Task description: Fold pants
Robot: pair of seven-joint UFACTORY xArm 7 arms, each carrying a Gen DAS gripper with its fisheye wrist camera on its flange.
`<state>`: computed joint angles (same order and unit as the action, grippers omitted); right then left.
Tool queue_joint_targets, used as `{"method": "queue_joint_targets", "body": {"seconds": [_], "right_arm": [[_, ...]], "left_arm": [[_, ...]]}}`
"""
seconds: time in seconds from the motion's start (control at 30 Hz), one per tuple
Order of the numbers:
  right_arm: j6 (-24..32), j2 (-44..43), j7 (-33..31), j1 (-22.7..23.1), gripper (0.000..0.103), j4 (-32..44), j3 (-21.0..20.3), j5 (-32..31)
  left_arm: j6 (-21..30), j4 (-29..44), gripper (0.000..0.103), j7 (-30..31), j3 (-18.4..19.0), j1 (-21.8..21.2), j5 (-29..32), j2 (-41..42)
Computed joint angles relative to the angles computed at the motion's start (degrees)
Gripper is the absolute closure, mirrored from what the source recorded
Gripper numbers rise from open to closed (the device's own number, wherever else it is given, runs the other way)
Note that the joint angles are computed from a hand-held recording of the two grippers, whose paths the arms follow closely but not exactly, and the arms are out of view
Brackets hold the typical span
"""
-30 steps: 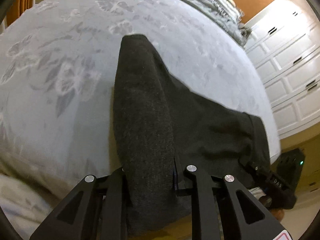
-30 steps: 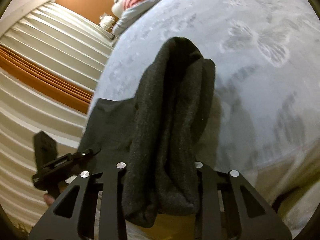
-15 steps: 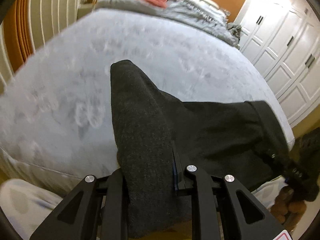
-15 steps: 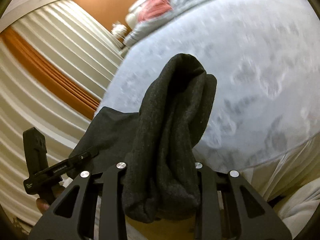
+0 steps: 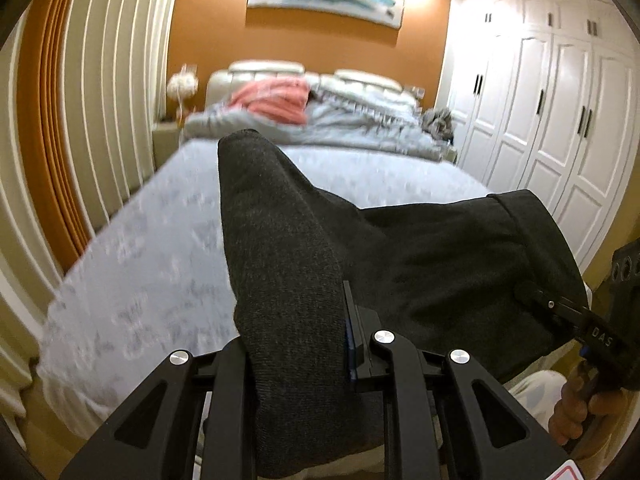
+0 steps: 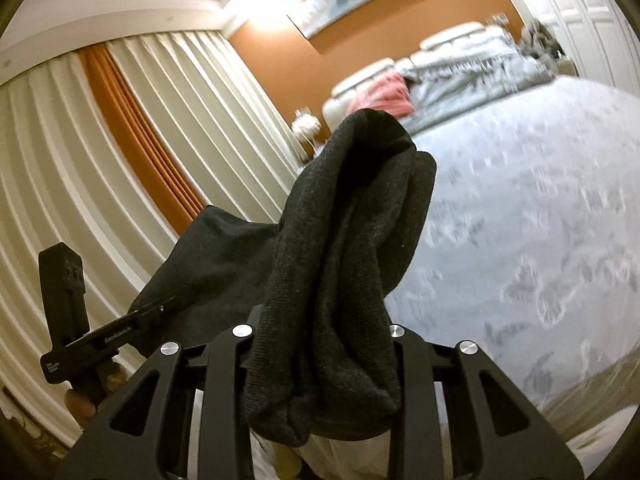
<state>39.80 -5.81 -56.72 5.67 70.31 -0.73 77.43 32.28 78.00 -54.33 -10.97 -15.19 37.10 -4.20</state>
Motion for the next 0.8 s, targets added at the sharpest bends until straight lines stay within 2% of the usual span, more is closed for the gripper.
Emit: {"method": "queue_joint_targets", "body": {"seconds": [0.13,0.3,0.5,0.63,0.7,0.8], "right_arm": [[0.4,-0.3,-2.9,-0.1,0.076,2.6,-0.5,2.8],[1.4,-1.1,-8.4,-0.3,0.076,6.3,-1.3,8.1],[4.9,2.4,-12.2,-1.8,0.076,15.8,-1.8,12.3],[6.2,6.5,-14.8,-3.5,0.076,24.1,-0.7,15.7],[6.2,8.3,-15.8,-4.4,0.076,27.6,0.3,16.3],[5.3,13.4,-16.3,-5.6,0.076,36.0,2.3,16.1]], "left_arm": [[-0.5,3.6,0.087,-0.3,-0.3,0.1,3.4,-0.2],[-3.5,7.3,0.086,-3.1,-0.9,1.1,10.4,-0.8],[-9.6,12.5,0.086,-6.3,-0.7,2.4,17.4,0.0],[-12.9,17.5,0.084,-9.9,0.4,2.9,22.9,2.4],[-14.0,21.7,0.084,-9.0,1.5,2.5,22.5,4.9],[-15.6,29.0,0.084,-4.6,3.7,1.3,18.4,9.7]]}}
